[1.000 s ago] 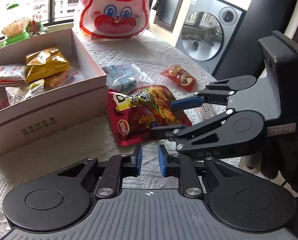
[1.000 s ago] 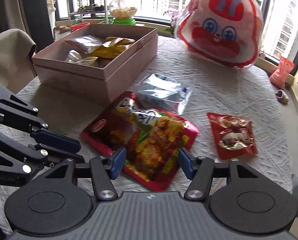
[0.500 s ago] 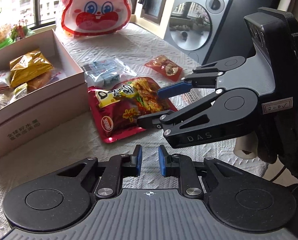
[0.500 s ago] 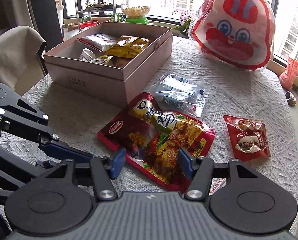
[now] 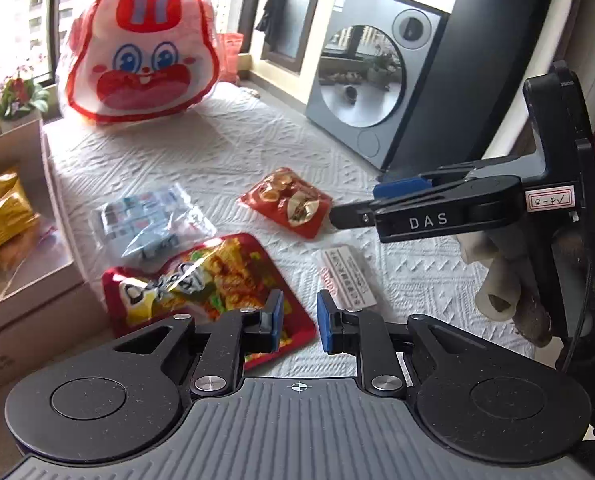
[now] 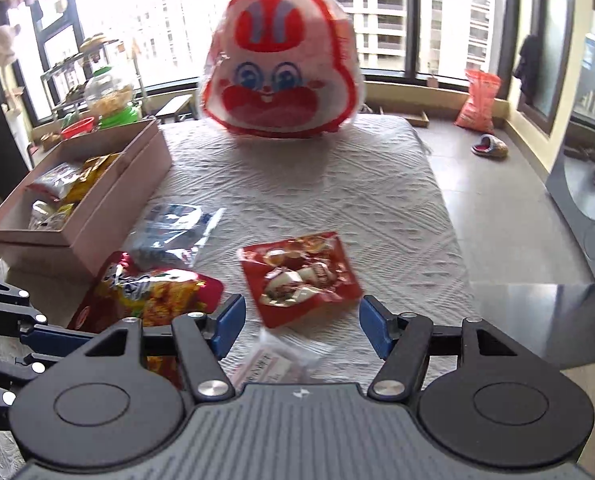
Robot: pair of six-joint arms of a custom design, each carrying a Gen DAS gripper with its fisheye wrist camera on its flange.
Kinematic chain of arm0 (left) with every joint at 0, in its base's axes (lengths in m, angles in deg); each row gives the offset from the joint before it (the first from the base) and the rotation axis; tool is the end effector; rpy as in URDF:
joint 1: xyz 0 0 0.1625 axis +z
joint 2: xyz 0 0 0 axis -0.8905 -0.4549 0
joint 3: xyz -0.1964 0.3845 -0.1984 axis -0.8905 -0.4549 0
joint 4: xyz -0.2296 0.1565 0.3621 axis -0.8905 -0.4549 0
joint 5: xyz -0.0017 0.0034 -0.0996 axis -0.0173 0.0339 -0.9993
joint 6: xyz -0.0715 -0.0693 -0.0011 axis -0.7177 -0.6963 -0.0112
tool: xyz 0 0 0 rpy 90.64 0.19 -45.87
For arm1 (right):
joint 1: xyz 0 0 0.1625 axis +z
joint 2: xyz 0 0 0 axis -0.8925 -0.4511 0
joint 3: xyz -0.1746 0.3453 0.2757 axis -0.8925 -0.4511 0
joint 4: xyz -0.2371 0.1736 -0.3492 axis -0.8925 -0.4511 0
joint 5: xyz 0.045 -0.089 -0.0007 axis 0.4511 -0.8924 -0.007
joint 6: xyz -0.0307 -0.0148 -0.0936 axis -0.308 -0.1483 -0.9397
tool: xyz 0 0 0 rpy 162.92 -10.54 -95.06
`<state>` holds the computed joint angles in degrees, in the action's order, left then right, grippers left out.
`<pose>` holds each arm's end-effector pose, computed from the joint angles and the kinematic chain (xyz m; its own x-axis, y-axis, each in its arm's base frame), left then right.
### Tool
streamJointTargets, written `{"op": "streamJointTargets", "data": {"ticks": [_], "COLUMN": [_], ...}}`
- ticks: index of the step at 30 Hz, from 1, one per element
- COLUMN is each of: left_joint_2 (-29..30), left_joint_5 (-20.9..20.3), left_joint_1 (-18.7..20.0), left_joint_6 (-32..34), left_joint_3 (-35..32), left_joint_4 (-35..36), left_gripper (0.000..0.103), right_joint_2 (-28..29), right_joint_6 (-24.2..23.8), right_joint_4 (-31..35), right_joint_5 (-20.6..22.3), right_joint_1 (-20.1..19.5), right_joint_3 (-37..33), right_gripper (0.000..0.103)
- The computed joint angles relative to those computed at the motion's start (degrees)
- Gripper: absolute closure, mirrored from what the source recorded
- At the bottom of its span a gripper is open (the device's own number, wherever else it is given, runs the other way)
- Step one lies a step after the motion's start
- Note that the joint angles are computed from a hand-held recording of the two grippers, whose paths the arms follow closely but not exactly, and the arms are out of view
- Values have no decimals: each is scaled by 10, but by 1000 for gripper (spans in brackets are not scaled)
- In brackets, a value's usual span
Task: Organize snacks
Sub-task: 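Move the left gripper to the white printed packet and close on it, then lift the white packet with the left gripper while the right gripper holds the red packet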
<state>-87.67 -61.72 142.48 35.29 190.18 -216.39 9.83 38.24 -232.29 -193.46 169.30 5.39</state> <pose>0.0323 -0.6658 0.2254 -0.6823 0.6089 -0.4046 0.7223 0.6468 -0.2446 0.2749 -0.6691 -0.0429 -0.7809 -0.1525 0.6057 -0.4890 0.7526 -0.4410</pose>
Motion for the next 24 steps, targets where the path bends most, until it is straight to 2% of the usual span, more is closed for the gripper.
{"op": "streamJointTargets", "data": {"ticks": [5, 7, 9, 11, 12, 13, 14, 17, 19, 24], "left_joint_2": [33, 45, 59, 71, 77, 81, 83, 79, 75, 81], "left_joint_5": [-3, 2, 29, 51, 70, 78, 85, 89, 78, 103], "left_joint_1": [-12, -19, -30, -36, -40, -42, -42, -43, -42, -53], "left_joint_6": [-61, -58, -47, -3, 21, 34, 34, 2, -18, 19], "left_joint_3": [-22, -20, -15, 2, 10, 15, 16, 8, -2, 15], "left_joint_4": [22, 14, 1, -61, -94, -116, -126, -94, -46, -75], "left_gripper": [79, 77, 76, 73, 70, 60, 56, 53, 52, 49], "right_joint_2": [-14, -13, -12, -12, -12, -13, -14, -10, -5, 0], "right_joint_6": [43, 57, 60, 57, 56, 57, 58, 47, 37, 38], "right_joint_4": [-3, -10, -22, -31, -33, -35, -36, -46, -50, -53], "right_joint_5": [-8, -17, -27, -32, -33, -33, -30, -32, -39, -38], "right_joint_1": [-20, -25, -28, -29, -29, -30, -31, -30, -27, -26], "right_joint_3": [20, 21, 23, 26, 27, 29, 31, 31, 28, 24], "right_gripper": [39, 39, 39, 39, 39, 39, 39, 36, 35, 29]}}
